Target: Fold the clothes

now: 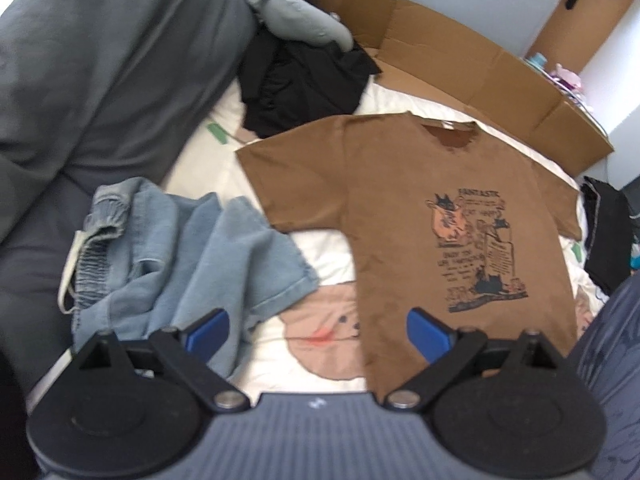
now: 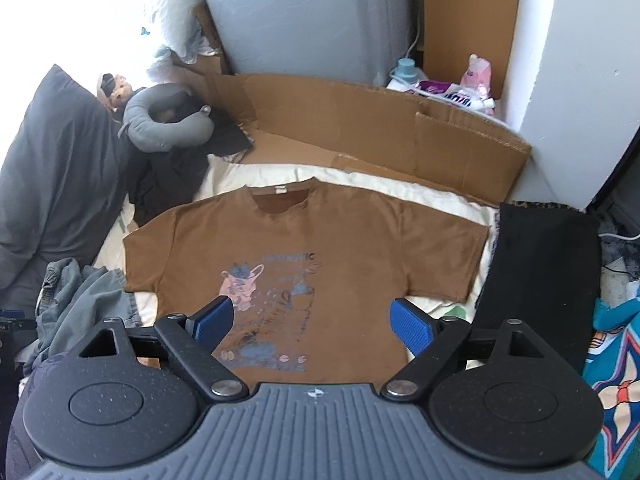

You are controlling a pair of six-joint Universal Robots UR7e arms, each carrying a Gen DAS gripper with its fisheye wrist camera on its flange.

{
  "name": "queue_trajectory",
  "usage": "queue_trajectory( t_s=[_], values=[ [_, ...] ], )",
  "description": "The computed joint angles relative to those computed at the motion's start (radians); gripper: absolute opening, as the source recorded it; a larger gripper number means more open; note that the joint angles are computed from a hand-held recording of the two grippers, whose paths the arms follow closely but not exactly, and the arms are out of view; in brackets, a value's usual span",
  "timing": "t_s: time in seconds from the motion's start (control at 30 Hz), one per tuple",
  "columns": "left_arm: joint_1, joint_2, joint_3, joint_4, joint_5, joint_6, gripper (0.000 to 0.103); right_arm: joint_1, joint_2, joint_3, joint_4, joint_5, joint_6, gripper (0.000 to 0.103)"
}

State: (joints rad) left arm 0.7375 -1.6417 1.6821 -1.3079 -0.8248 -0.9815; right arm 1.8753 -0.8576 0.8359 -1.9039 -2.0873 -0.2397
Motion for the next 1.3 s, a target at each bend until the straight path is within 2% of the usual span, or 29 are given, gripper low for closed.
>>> queue_trajectory(
  t_s=[0.2, 0.33, 0.5, 0.7, 0.9, 1.03, 1.17, 1.3],
  values=[
    [0.016, -0.001, -0.006, 0.028, 0.0, -0.033, 0.097, -0.018, -0.001, 0.014, 0.0, 0.028, -0.014, 0.09],
    [0.05, -0.003, 0.025, -0.074, -0.015, -0.043, 0.097, -0.051, 0.001, 0.017, -0.01, 0.07, -0.021, 0.09],
    [0.089, 0.059, -0.004, -0.092, -0.013, -0.071, 0.097, -0.095, 0.008, 0.026, -0.062, 0.093, -0.036, 0.09],
    [0.114, 0.168, -0.097, -0.109, 0.046, -0.06, 0.097, -0.15, 0.02, 0.031, -0.125, 0.163, -0.043, 0.09],
    [0.147, 0.324, -0.253, -0.101, 0.051, -0.037, 0.097, -0.188, 0.082, -0.037, -0.082, 0.174, -0.074, 0.09],
    [0.15, 0.461, -0.411, -0.073, 0.059, -0.002, 0.097, -0.196, 0.109, -0.042, -0.058, 0.128, -0.08, 0.09],
    [0.147, 0.607, -0.603, -0.058, 0.058, 0.053, 0.097, -0.19, 0.124, -0.044, -0.054, 0.117, -0.126, 0.09],
    [0.141, 0.77, -0.852, 0.032, 0.04, 0.06, 0.097, -0.183, 0.138, -0.059, -0.062, 0.129, -0.137, 0.09]
  ],
)
